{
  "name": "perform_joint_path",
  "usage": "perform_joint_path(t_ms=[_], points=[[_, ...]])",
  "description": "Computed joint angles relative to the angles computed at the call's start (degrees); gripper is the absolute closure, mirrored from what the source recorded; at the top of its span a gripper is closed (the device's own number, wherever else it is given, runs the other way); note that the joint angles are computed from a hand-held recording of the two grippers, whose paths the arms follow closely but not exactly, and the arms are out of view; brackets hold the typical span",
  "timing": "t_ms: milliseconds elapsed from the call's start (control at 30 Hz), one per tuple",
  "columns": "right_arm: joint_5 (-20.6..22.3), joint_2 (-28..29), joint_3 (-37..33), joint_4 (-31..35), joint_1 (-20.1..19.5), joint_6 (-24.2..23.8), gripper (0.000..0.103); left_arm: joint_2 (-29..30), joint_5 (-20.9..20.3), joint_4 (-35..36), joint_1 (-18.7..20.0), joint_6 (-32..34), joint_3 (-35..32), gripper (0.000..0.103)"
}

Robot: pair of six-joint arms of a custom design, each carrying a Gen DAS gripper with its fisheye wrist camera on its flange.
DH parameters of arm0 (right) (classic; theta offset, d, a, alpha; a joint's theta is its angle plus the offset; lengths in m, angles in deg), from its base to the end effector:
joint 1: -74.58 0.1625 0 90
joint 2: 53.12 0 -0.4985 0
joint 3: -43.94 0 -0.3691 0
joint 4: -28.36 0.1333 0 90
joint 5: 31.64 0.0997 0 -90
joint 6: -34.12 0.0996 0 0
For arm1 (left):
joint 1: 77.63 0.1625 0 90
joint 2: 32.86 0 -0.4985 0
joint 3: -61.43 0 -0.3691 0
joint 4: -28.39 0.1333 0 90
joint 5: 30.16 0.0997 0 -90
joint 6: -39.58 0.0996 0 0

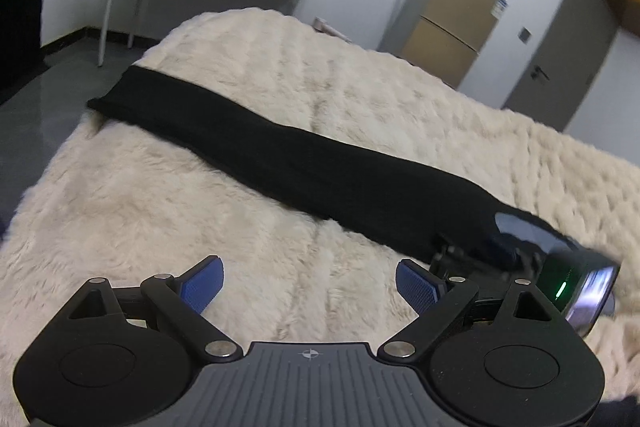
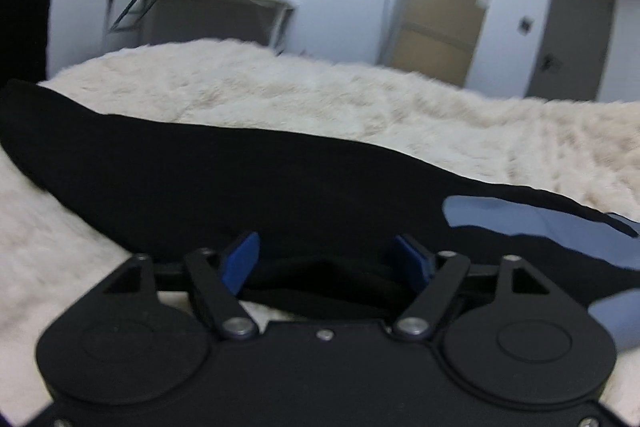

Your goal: Fold clothes

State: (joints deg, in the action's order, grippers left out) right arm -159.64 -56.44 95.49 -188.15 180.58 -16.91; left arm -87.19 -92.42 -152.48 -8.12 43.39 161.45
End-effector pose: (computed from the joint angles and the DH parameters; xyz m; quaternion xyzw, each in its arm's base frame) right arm 0.3009 -0.7882 -0.0022 0.2336 -0.7249 0.4932 0.4204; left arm -0.0702 -0.7011 0.3119 0.0986 0.8957 -0.4011 0.1649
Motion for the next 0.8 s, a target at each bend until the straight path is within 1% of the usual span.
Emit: perform_joint_path(t_ms=[33, 100, 200, 400, 800], points=[[0.1, 0.4, -0.4, -0.7, -0.1, -0.5, 0.021, -0.1, -0.6, 0.2, 0.1, 0.0, -0.1, 0.012], [-0.4, 0.6, -1.0, 0.1, 0.0, -0.5, 0.02, -0.3, -1.5, 0.2, 0.2, 0.5, 0.0, 0.012], [-0.8, 0.9, -1.6, 0.7, 0.0, -0.7, 0.02, -0.4, -1.5, -0.3, 0.1, 1.1, 0.4, 0.012], [-1.9, 2.7, -4.6, 1.3, 0.2, -3.3, 0.02, -0.7, -2.3, 2.0, 0.5, 0.8, 0.0, 0.012], [-2.7, 4.0, -6.3, -0.1, 0.3, -6.7, 0.02, -0.7, -3.7, 2.2, 1.0, 1.1, -0.3, 0.012]])
